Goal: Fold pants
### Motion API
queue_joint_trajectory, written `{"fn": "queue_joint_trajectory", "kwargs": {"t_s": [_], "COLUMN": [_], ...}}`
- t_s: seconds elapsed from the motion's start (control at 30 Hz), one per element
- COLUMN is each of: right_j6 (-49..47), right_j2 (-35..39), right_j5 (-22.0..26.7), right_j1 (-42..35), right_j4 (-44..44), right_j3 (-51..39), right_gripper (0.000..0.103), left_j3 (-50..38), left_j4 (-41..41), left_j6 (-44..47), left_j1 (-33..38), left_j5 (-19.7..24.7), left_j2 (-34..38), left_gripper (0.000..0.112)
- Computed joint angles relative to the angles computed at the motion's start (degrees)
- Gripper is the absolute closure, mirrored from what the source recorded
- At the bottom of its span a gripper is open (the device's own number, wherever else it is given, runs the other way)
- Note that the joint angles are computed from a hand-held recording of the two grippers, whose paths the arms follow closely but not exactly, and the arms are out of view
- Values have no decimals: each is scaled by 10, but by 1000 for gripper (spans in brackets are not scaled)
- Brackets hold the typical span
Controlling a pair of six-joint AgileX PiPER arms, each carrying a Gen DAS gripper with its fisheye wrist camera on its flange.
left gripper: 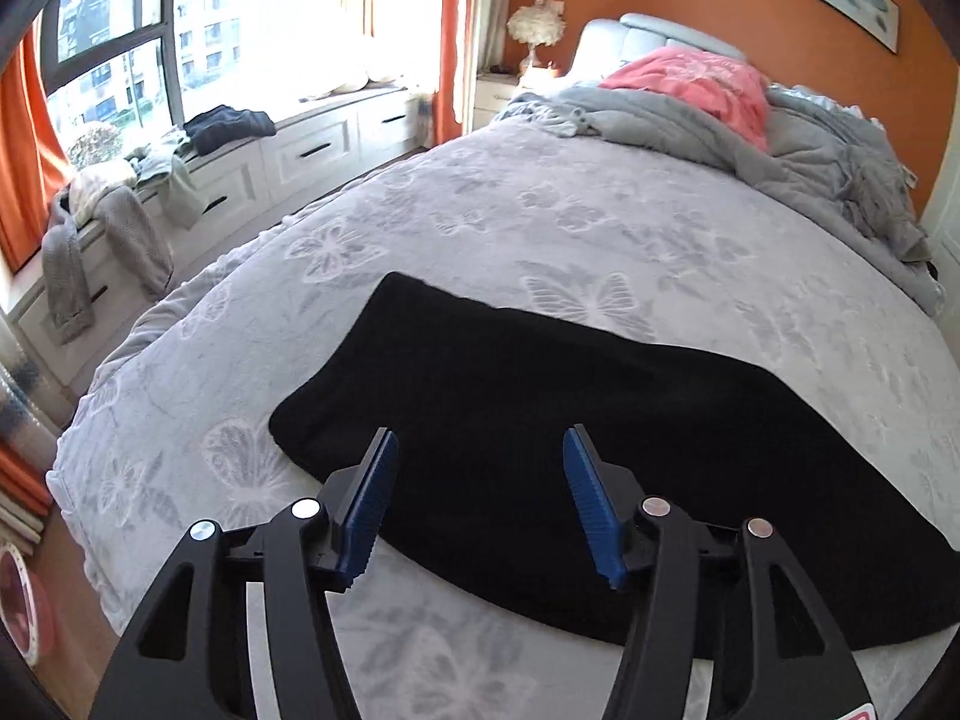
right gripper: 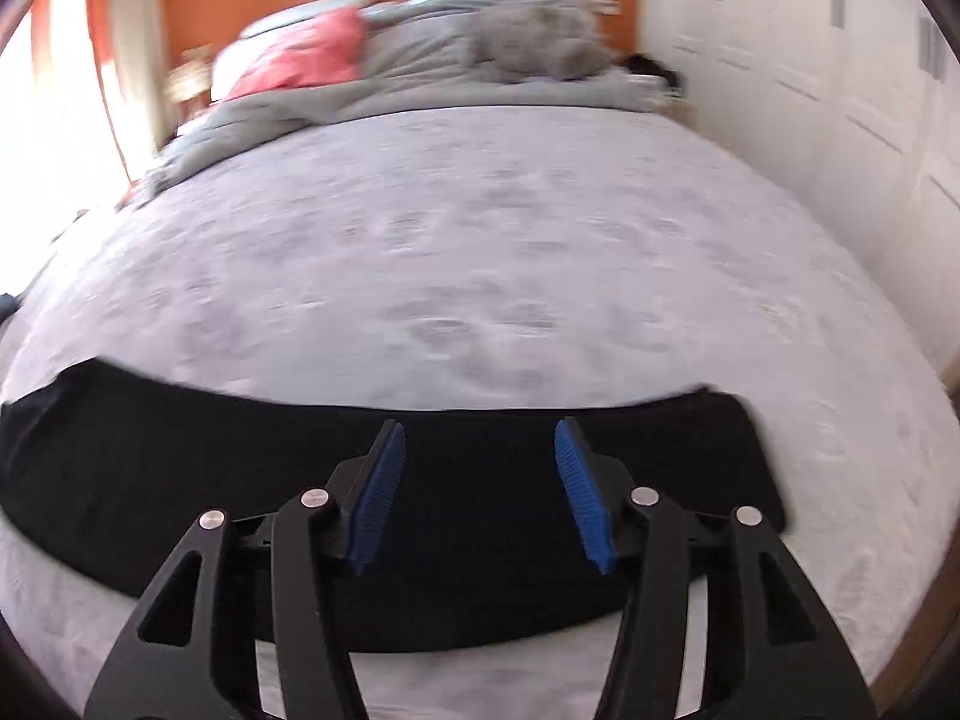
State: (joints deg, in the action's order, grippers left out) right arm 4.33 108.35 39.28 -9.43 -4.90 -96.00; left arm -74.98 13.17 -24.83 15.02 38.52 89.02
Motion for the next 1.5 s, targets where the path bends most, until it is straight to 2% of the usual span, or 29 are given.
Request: {"fn": "queue_joint_trajectory", "kwargs": {"t_s": [0.07,0.17,0.27,0.3,0.37,0.43,0.47,0.5,0.53,0.57,0.6,0.67,0.7,0.73,0.77,0.83,0.87,0.93,1.0,1.03,1.07,1.2,1.27,1.33,1.43,1.5], "right_j6": [13,-64,-171,-202,-216,-217,-211,-216,-219,-219,-238,-284,-282,-262,-218,-123,-107,-119,-160,-171,-174,-192,-176,-144,-100,-80], "right_j2": [18,45,66,72,82,108,140,177,204,209,193,150,141,155,192,271,282,240,171,138,114,101,127,153,151,157], "right_j5": [4,4,-8,-10,-28,-34,-5,38,69,80,69,30,6,4,25,109,127,116,86,74,65,103,137,151,105,96], "right_j1": [-63,-140,-185,-192,-187,-172,-164,-160,-154,-150,-151,-155,-152,-149,-147,-155,-162,-177,-205,-213,-214,-202,-193,-189,-175,-168], "right_j4": [-16,74,177,213,236,231,221,219,215,213,235,282,270,236,179,114,109,120,204,231,239,268,271,275,257,255], "right_j3": [6,10,8,2,-14,-50,-98,-155,-195,-211,-205,-176,-170,-188,-228,-314,-325,-278,-188,-144,-111,-74,-90,-103,-85,-96], "right_gripper": [51,52,51,46,24,20,26,42,96,97,98,99,99,98,97,95,95,93,64,26,11,13,24,25,24,42], "left_j3": [16,37,45,46,39,32,26,23,23,19,13,0,-3,-8,-14,-23,-25,-25,-20,-18,-19,-11,-1,9,18,23], "left_j4": [40,108,136,144,162,220,255,284,311,324,324,311,300,286,270,248,241,225,215,211,204,195,203,199,182,168], "left_j6": [-47,-141,-189,-206,-231,-282,-310,-331,-352,-358,-352,-336,-327,-318,-307,-294,-289,-271,-262,-260,-257,-255,-259,-256,-237,-219], "left_j1": [-45,-123,-187,-206,-236,-264,-279,-288,-298,-301,-301,-295,-290,-285,-279,-271,-269,-265,-264,-264,-262,-266,-271,-270,-262,-255], "left_j5": [-5,-1,8,10,9,13,19,22,24,27,31,36,34,33,32,28,28,28,24,22,21,17,18,13,4,1], "left_j2": [-23,-38,-30,-23,-4,17,29,38,45,53,63,79,85,91,96,106,110,111,106,104,102,92,81,69,56,52], "left_gripper": [39,35,35,35,35,35,35,35,35,33,33,33,33,33,33,33,33,33,33,33,33,33,33,32,31,31]}}
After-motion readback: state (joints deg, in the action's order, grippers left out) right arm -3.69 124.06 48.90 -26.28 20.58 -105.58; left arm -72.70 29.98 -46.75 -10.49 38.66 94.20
